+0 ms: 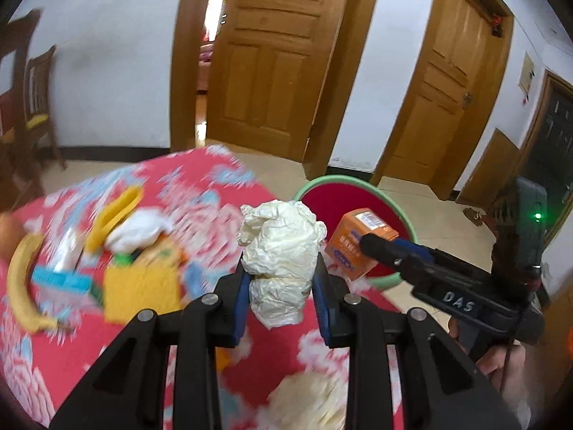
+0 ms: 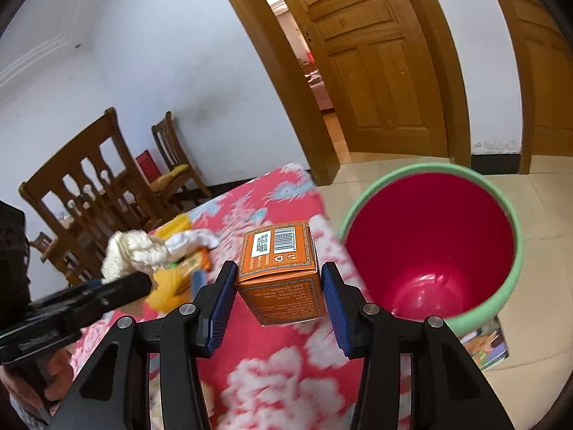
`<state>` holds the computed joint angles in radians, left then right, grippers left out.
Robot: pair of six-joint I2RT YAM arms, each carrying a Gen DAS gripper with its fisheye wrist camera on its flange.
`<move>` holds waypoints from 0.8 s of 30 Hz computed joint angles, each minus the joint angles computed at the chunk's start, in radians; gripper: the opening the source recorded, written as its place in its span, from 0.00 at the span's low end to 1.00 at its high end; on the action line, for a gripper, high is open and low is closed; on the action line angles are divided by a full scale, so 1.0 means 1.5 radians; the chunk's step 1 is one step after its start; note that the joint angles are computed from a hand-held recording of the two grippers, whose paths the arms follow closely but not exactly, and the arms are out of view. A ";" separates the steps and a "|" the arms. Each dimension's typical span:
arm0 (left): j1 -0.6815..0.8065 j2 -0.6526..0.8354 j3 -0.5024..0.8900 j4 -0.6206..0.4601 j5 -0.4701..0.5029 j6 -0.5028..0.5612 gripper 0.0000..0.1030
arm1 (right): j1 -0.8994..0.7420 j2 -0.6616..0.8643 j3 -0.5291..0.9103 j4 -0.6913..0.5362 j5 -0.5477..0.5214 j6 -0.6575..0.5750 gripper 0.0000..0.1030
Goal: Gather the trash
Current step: 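Grasp the crumpled white paper with the left tool while the right tool carries the box to the bucket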
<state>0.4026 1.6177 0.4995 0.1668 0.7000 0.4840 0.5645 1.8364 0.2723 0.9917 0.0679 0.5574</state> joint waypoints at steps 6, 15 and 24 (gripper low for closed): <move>-0.140 0.010 0.018 0.065 -0.099 -0.096 0.30 | -0.084 -0.039 0.001 -0.045 -0.023 -0.059 0.48; -0.276 0.134 0.129 0.073 -0.136 -0.165 0.30 | -0.217 0.071 -0.020 0.129 -0.096 -0.101 0.48; -0.346 0.250 0.202 0.096 -0.162 -0.197 0.30 | -0.336 0.233 0.056 0.189 -0.161 -0.091 0.48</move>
<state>-0.1164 1.9933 0.8031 0.3103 0.4577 0.1889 0.0605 2.1854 0.3561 1.2752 -0.1735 0.4203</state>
